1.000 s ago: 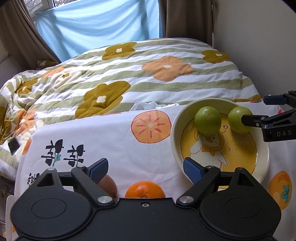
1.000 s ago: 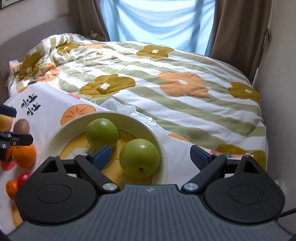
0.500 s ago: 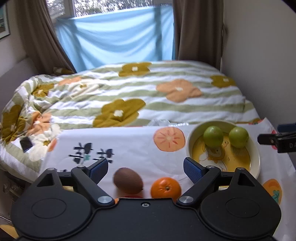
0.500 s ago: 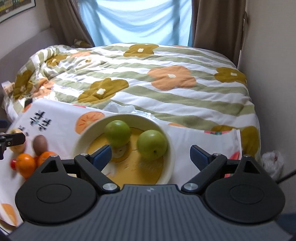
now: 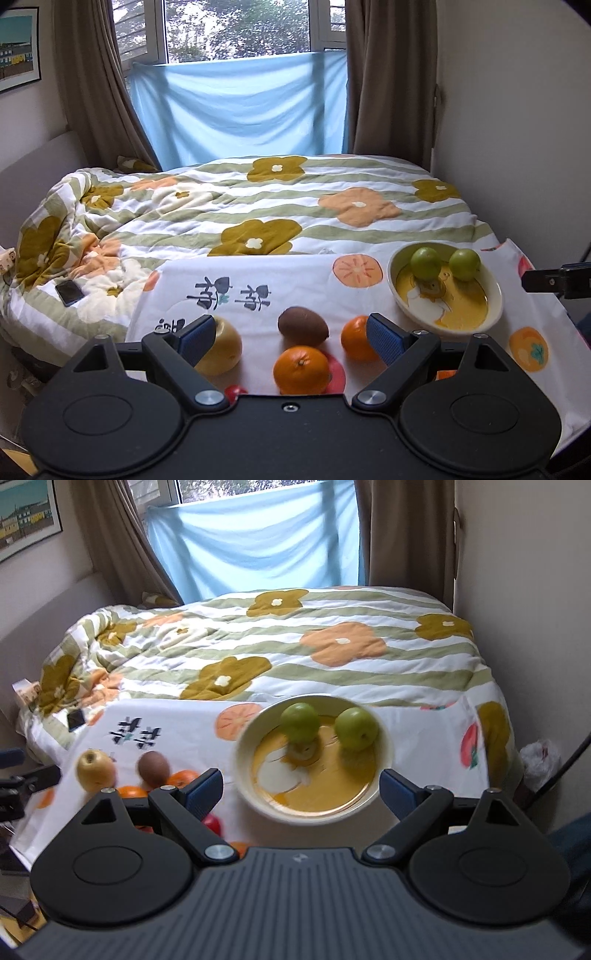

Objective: Organize fruits
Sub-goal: 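Withdraw both tools from the bowl back toward the remaining fruits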

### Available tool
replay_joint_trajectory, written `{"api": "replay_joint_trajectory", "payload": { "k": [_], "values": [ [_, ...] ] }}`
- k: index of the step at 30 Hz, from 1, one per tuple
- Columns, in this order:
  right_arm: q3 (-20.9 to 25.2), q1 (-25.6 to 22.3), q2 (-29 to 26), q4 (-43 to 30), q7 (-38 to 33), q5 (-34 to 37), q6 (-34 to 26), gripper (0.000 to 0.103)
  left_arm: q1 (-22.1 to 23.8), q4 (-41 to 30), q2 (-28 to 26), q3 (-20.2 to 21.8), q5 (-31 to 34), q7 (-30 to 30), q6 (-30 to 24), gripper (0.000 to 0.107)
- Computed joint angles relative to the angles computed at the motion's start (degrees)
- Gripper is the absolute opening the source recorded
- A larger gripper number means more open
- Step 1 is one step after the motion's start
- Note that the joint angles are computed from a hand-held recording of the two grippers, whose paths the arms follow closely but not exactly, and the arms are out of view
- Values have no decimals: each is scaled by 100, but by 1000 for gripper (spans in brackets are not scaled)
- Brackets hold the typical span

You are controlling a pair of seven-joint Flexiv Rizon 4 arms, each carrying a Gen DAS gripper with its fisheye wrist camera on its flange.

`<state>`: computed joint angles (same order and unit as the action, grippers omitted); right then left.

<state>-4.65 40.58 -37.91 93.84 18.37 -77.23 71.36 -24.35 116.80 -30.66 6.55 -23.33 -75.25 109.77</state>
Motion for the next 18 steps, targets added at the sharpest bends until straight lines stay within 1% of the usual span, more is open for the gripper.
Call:
{"api": "replay_joint_trajectory", "payload": {
  "k": [1,2,3,7,11,13,16,18],
  "values": [
    [24,69,-5,-8,-5,35,-112,103,321,107,58,-281,232,-52,94,92],
    [37,144,-14,-14,3,44,-221,103,566,199,89,-474,441,-93,188,92],
    [49,220,-38,-35,29,39,-314,103,651,257,99,-509,541,-80,223,92],
    [73,396,-204,-152,260,-5,-373,103,1408,362,25,-1042,1260,-123,313,92],
    [27,623,-431,-318,522,14,-545,103,2030,291,-217,-1456,1987,-59,430,92],
    [4,755,-567,-415,745,115,-737,103,2521,186,-401,-1846,2499,29,417,92],
    [-57,885,-744,-517,1237,189,-802,103,3013,-46,-698,-2241,3067,313,280,92],
    [-95,936,-857,-570,1451,196,-755,103,3229,-209,-882,-2440,3292,539,145,91]
  ]
}}
